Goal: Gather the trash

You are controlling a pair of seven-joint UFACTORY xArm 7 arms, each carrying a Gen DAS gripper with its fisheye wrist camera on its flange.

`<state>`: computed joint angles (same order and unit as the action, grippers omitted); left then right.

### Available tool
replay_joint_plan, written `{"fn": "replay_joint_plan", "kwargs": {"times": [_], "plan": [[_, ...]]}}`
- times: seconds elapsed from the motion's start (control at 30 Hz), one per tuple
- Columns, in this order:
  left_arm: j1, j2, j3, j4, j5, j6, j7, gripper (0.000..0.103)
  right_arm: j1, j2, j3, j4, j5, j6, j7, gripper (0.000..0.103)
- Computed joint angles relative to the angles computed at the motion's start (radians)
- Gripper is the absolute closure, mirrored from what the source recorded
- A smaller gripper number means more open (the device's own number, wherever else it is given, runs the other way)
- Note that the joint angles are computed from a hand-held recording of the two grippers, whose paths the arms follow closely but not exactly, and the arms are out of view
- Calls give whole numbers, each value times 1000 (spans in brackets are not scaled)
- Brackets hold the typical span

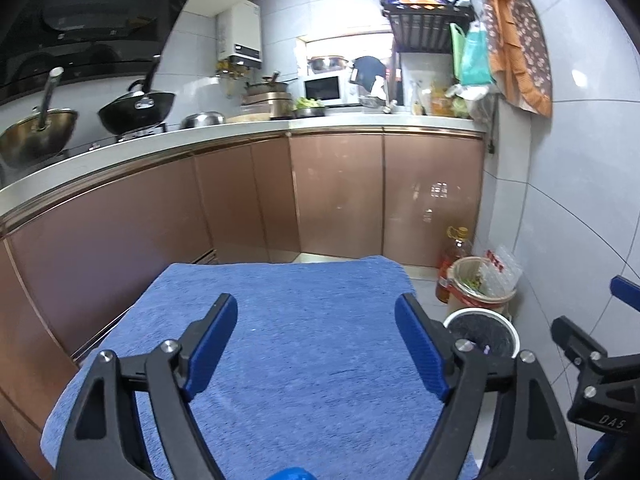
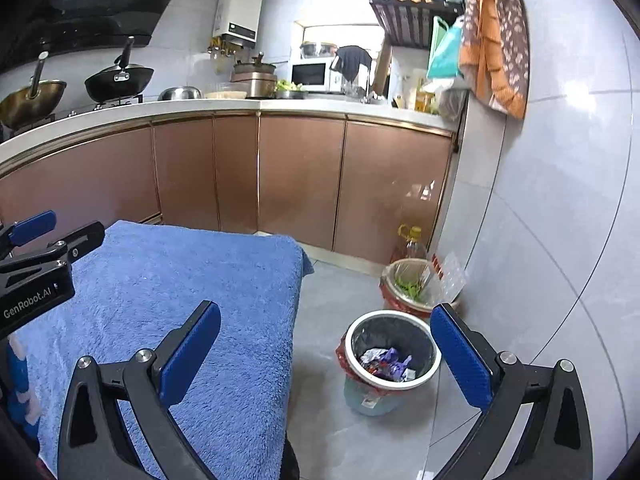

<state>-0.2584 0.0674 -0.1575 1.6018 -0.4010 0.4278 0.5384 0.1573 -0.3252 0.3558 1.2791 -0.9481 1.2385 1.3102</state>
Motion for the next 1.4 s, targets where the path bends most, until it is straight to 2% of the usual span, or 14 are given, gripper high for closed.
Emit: {"fn": "replay_joint_plan", "kwargs": {"times": [0.53, 1.07, 1.4], "plan": [[21, -63, 29, -78, -100, -76, 60, 18, 24, 2, 50, 13, -111, 67, 64, 0], [-8, -91, 32, -118, -92, -108, 84, 17, -5, -62, 33, -57, -81, 4, 99, 0], [-21, -83, 28, -124, -40, -118, 63, 17, -34, -72, 32, -91, -44, -35, 115, 0]]}}
